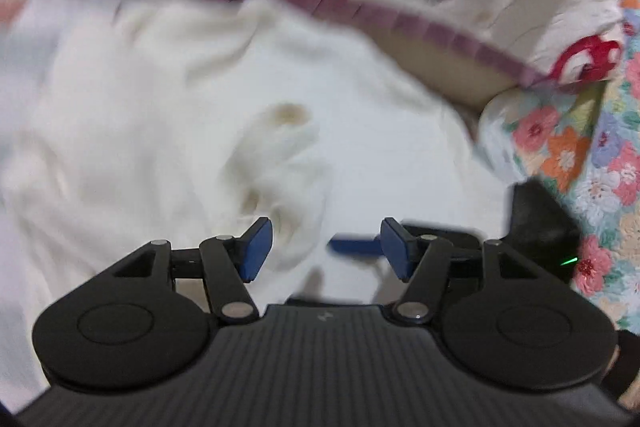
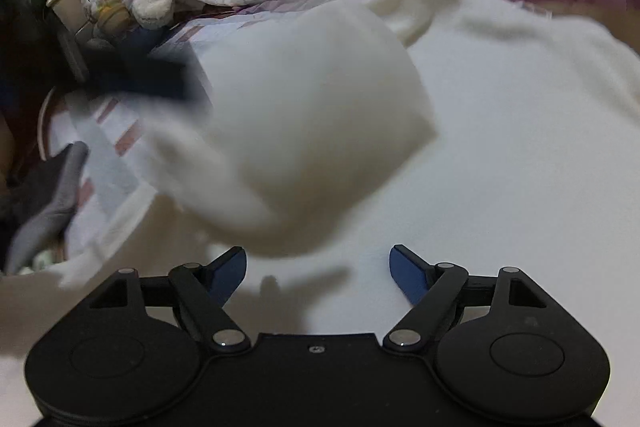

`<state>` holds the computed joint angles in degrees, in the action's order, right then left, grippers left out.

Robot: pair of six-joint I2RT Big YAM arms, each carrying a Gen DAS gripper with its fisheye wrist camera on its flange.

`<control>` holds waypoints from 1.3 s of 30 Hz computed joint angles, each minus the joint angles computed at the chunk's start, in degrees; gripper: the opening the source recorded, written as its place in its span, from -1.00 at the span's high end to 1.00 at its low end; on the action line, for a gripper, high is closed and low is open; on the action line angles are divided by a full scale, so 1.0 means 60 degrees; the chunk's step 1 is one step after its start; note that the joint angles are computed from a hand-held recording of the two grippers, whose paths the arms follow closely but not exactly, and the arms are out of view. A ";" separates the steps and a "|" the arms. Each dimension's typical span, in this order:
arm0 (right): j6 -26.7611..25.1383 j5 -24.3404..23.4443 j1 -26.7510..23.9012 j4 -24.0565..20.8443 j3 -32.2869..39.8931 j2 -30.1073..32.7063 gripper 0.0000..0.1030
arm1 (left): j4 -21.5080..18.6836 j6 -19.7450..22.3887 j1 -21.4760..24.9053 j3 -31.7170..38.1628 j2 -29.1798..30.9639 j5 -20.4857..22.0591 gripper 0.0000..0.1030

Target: Fold clothes

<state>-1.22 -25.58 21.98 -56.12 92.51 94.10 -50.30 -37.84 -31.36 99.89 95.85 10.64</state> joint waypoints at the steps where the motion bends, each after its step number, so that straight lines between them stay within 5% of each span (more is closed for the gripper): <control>1: 0.0012 0.0060 -0.0010 -0.0021 -0.0116 -0.0103 -0.58 | 0.0038 -0.0035 -0.0003 -0.0221 -0.0088 -0.0025 -0.15; 4: 0.0027 0.0253 -0.0103 -0.0155 -0.0407 -0.0414 -0.58 | -0.0058 0.0599 0.0156 -0.0448 -0.0303 -0.0513 -0.15; 10: 0.0741 0.0823 -0.0355 0.0242 -0.0675 -0.1074 -0.57 | -0.0190 0.1818 0.0512 -0.0594 -0.0728 -0.3088 -0.29; 15: 0.0744 0.1860 0.0461 -0.0058 0.0694 -0.0548 -0.58 | -0.0064 0.3898 0.0663 -0.0829 -0.0709 -0.3329 -0.11; 17: 0.0339 0.2254 0.0870 0.0058 0.1282 -0.0040 -0.58 | -0.0070 0.3631 0.0687 -0.0927 -0.0699 -0.2947 0.12; 20: -0.0216 0.3152 0.1244 0.0376 0.1851 0.0710 -0.60 | 0.0627 0.1586 0.1016 -0.1385 -0.0845 -0.1611 0.16; 23: -0.0599 0.4532 0.1293 0.0534 0.2139 0.1441 -0.50 | 0.0289 0.1740 0.0859 -0.1286 -0.0808 -0.2182 0.16; 24: -0.0372 0.4630 0.1188 0.0603 0.2116 0.1536 -0.30 | 0.0116 0.1848 0.0794 -0.1196 -0.0773 -0.2414 0.16; 26: 0.0351 0.3984 0.0865 0.0991 0.1886 0.1349 0.68 | 0.0147 0.1625 0.0809 -0.1190 -0.0822 -0.2357 0.16; 28: 0.0911 0.3101 0.0545 0.1771 0.1488 0.0834 0.67 | 0.0403 0.1297 0.0887 -0.1269 -0.0938 -0.2225 0.14; 30: 0.0680 0.2347 0.0299 0.3714 0.0360 -0.0131 0.67 | 0.0725 0.1020 0.0953 -0.1365 -0.1035 -0.2230 0.10; 33: 0.0823 0.2918 0.0129 0.5016 -0.0643 -0.1131 0.67 | 0.1233 0.0894 0.0942 -0.1537 -0.1168 -0.2450 0.08; 36: 0.1355 0.4436 -0.0109 0.5177 -0.1629 -0.1717 0.67 | 0.1177 0.1181 0.0906 -0.1452 -0.1130 -0.2805 0.05; 39: 0.2333 0.4987 -0.0569 0.3585 -0.1718 -0.1466 0.62 | 0.0593 0.1617 0.0933 -0.1148 -0.0938 -0.2699 -0.05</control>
<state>12.78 4.34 18.57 -34.61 82.20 85.31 -46.75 -28.14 -25.76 93.00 90.22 -5.55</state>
